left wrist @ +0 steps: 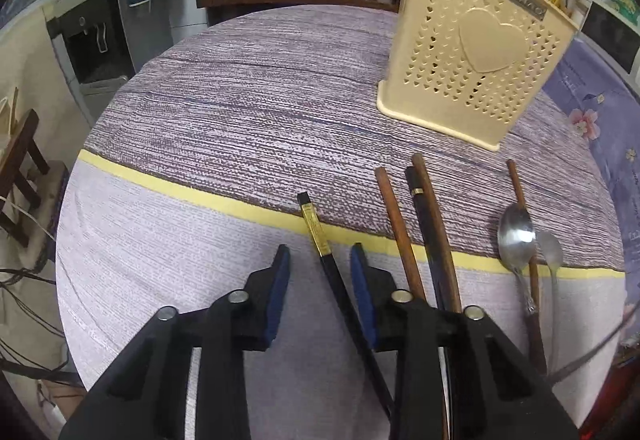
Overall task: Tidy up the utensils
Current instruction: 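Grasp the black gold-tipped chopstick with the left tool while the right tool grasps the dark spoon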
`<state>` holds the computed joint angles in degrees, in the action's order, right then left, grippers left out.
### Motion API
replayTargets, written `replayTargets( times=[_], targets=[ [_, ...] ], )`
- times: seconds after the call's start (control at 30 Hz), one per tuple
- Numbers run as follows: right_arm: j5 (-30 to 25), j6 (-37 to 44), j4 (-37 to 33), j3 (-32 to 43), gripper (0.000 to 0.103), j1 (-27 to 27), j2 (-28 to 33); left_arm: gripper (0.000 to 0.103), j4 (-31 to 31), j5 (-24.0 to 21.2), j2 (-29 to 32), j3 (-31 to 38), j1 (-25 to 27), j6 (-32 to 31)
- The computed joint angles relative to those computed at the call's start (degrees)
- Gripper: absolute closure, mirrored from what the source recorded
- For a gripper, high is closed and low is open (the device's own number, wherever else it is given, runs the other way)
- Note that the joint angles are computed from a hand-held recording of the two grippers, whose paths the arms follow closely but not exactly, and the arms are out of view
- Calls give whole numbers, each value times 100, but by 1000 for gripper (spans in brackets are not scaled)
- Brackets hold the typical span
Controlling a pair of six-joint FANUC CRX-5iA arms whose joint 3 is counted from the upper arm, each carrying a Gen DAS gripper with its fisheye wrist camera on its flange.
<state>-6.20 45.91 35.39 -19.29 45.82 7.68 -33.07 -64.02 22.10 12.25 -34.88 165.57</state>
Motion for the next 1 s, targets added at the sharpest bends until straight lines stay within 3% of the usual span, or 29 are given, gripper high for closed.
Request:
replayTargets(
  times=[0.07, 0.13, 0.5, 0.67, 0.83, 1.0],
  targets=[
    [74, -197, 227, -68, 65, -32, 0, 84, -6, -109, 80, 118, 8, 17],
    [-33, 198, -223, 52, 65, 18, 27, 91, -25, -218, 173, 249, 7, -48],
    [-175, 783, -894, 223, 65, 44, 46, 95, -93, -358, 344, 499, -36, -102],
    [-203, 813, -969, 247, 65, 51, 48, 95, -10, 47, 185, 275, 61, -188],
    [-443, 2028, -2272, 610, 65, 84, 53, 95, -309, 465, -250, -21, -41, 18],
    [-791, 3223, -3546, 1049, 65, 18, 70, 95, -1106, 385, -854, -159, -387, 379]
  ],
)
